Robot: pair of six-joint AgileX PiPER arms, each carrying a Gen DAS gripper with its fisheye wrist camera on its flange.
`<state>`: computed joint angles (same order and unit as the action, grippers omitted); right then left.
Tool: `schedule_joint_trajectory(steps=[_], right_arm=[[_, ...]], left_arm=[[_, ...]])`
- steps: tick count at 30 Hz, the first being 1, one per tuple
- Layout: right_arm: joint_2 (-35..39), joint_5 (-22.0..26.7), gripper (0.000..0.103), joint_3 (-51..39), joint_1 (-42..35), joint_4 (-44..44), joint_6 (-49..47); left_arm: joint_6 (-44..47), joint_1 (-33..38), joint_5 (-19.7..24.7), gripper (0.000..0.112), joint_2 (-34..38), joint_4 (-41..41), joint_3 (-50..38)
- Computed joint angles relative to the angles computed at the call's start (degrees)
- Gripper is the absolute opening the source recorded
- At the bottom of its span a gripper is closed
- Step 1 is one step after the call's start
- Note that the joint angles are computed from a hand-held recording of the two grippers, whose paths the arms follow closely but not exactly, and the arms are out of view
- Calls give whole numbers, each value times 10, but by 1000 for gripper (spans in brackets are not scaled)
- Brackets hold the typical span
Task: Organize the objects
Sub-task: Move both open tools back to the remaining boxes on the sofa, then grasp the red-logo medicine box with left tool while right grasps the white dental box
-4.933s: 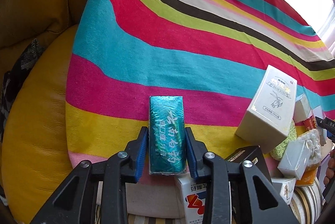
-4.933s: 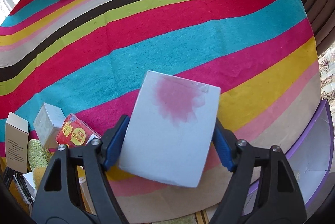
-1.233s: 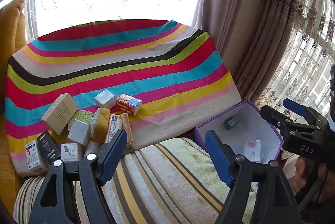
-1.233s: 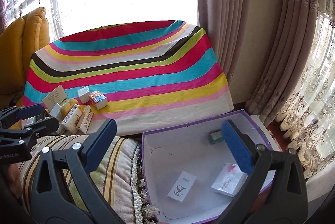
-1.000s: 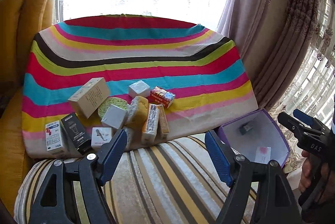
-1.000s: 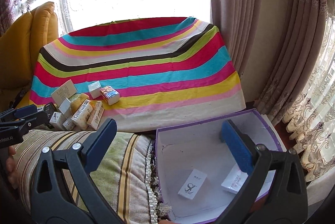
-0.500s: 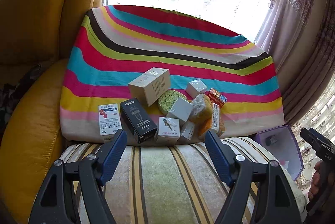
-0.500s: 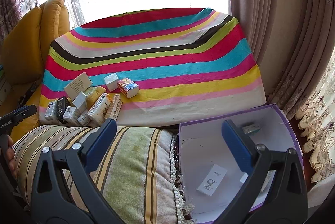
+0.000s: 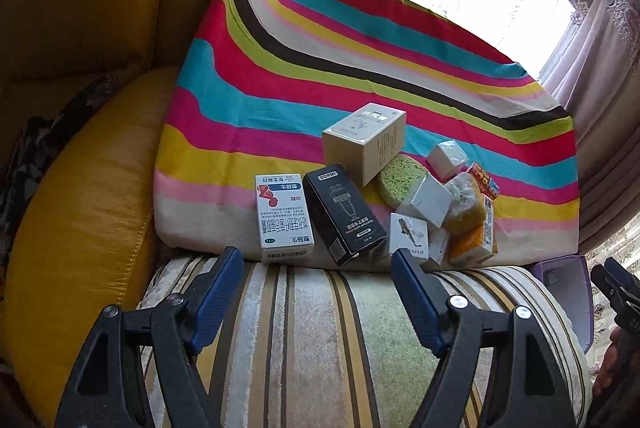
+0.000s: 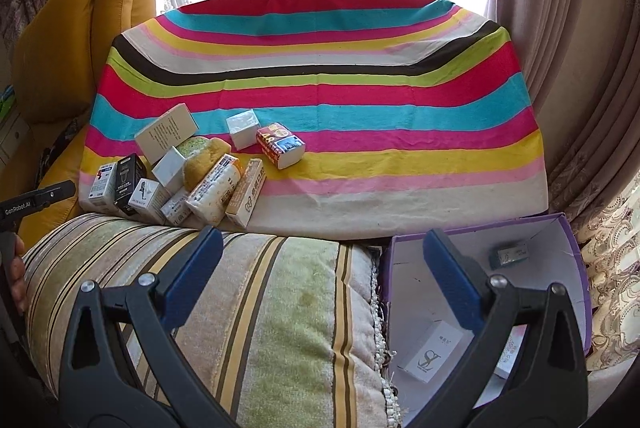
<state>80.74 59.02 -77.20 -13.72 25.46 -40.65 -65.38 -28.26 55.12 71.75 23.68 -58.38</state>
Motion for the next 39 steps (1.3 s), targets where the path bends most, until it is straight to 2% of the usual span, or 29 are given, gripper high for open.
schedule_joint_trajectory(steps=[3, 9, 24, 27, 32, 35, 39], right_arm=[[17, -1, 101, -12, 24, -21, 15], [44, -11, 101, -28, 73, -65, 48], [135, -15, 101, -71, 182, -174, 113], [153, -13, 101, -80, 196, -187, 119], [185, -8, 97, -99, 217, -211, 134], [205, -2, 89, -113, 226, -223, 143], [221, -5, 88, -129, 232, -229, 156]], left_arm=[[34, 30, -8, 75, 14, -32, -1], [91, 82, -15, 64, 52, -78, -14], [176, 151, -44, 62, 133, -150, -36], [185, 159, -49, 59, 142, -159, -36], [198, 169, -56, 49, 156, -173, -38], [199, 170, -58, 48, 163, -172, -41], [195, 168, -62, 44, 164, -164, -39]])
